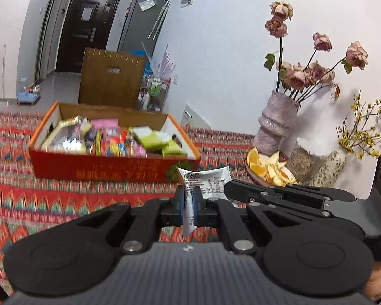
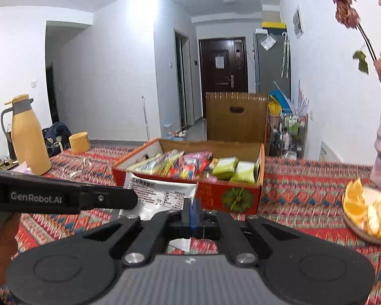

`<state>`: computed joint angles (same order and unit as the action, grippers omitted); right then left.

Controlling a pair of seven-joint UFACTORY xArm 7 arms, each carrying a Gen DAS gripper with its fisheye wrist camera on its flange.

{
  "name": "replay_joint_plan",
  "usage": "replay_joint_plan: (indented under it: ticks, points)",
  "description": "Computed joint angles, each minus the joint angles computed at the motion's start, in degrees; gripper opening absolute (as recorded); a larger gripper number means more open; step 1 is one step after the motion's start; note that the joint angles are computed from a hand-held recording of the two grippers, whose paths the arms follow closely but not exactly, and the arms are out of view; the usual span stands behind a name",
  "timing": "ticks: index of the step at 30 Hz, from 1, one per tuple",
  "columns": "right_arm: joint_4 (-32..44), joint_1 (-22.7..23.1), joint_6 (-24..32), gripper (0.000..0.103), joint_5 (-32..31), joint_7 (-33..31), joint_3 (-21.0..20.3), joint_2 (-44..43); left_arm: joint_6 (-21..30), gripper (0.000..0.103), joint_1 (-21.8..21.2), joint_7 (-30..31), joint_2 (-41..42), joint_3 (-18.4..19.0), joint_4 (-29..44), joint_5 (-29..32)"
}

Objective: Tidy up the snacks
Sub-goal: 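Carry the white packet over the cardboard box with the left tool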

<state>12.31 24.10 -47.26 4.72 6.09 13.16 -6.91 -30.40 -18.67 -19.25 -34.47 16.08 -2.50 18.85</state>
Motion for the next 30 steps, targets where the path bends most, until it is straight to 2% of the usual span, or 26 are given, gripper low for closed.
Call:
replay_joint_plan:
  ticks: [3, 6, 11, 14, 18, 22, 25, 28, 30]
  points:
    - [4.0, -1.1, 1.1, 0.000, -1.6, -1.2, -1.0, 1.5, -1.0, 0.007, -1.1, 0.8, 3.4, 3.0, 4.0, 2.4]
    - [9.3, -2.1, 2.8, 0.000, -3.2, -2.4, -2.0, 3.9, -2.3, 0.007, -3.0, -1.2, 7.8, 8.3, 9.0, 8.1]
    - [20.0, -3.8, 4.5, 0.000, -7.1, -1.7, -3.4, 10.8, -6.6, 0.007, -5.3, -9.0, 19.4, 15.8, 20.5, 18.0]
    - [27.1, -4.6, 5.6, 0.000, -8.1, -0.9, -3.8, 16.0, -9.4, 0.007, -5.2, -15.7, 27.8, 17.8, 28.4, 22.8]
    - [37.1, -6.8, 9.0, 0.000, -12.5, 2.7, -3.9, 23.5, -11.4, 0.007, -1.8, -25.2, 38.2, 17.2, 39.2, 28.5]
    - [47.9, -8.2, 14.1, 0.000, -14.8, 4.6, -3.4, 31.6, -13.1, 0.007, 3.2, -32.2, 46.4, 14.1, 48.1, 32.4]
    - [56.1, -7.1, 18.9, 0.000, -13.5, 3.8, -3.8, 37.9, -10.0, 0.007, 5.8, -34.3, 52.0, 11.3, 54.4, 32.4]
    - [63.8, -4.8, 25.6, 0.000, -10.8, 2.2, -5.3, 42.9, -6.5, 0.007, 11.8, -43.3, 58.0, 6.5, 62.8, 39.8]
    - [67.6, -0.2, 30.1, 0.000, -7.2, 0.2, -9.5, 45.2, -4.5, 0.007, 15.3, -48.0, 61.0, 3.5, 67.0, 44.3]
